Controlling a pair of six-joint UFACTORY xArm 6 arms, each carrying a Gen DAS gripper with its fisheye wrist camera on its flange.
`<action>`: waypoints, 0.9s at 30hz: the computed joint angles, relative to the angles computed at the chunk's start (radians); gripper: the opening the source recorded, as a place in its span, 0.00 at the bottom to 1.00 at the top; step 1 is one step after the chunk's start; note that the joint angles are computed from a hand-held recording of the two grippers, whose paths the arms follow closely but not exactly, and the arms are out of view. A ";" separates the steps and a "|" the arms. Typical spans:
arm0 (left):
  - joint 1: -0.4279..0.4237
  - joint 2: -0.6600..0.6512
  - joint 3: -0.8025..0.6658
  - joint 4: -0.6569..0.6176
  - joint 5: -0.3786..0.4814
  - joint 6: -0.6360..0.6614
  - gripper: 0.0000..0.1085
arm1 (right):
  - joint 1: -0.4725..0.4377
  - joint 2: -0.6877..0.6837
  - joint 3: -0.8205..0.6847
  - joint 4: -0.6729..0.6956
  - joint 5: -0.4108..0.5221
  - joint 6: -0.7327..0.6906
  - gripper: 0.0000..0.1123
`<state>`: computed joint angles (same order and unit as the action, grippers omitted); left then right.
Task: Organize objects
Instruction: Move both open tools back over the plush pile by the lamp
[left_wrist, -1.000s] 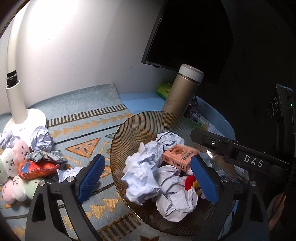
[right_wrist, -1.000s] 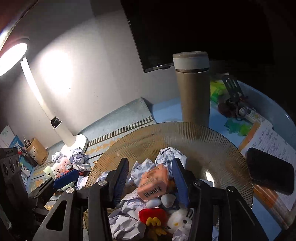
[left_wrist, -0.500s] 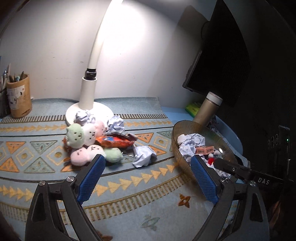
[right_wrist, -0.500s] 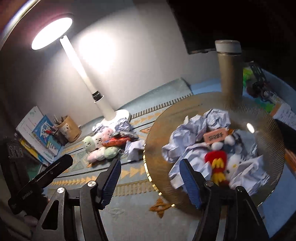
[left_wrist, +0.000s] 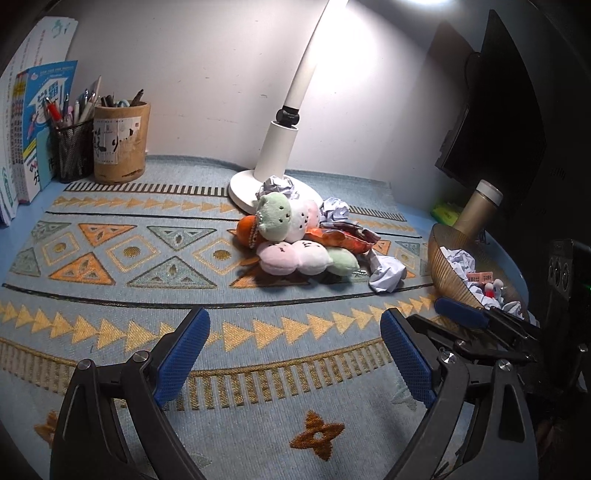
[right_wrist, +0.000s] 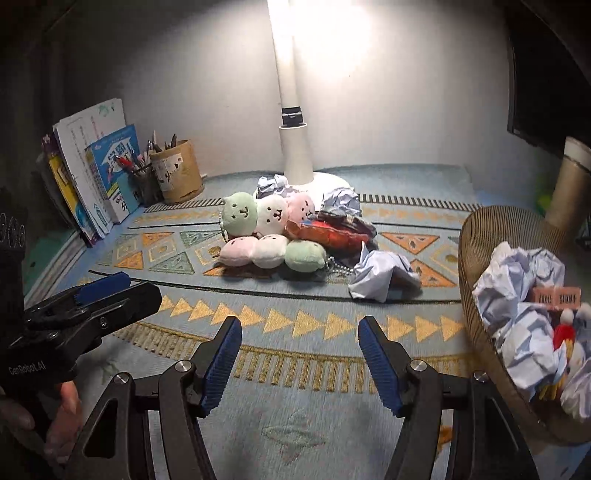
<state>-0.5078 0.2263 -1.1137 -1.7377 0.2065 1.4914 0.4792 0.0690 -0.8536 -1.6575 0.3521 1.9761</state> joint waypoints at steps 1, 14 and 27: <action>0.004 0.011 -0.006 -0.020 0.002 0.011 0.86 | 0.011 0.012 -0.012 0.006 0.039 -0.030 0.57; -0.022 0.063 -0.041 0.019 -0.075 -0.016 0.86 | -0.058 0.093 -0.062 0.082 0.018 -0.062 0.57; -0.002 0.068 -0.034 0.182 -0.034 -0.206 0.85 | -0.086 0.104 -0.069 0.073 -0.048 -0.062 0.57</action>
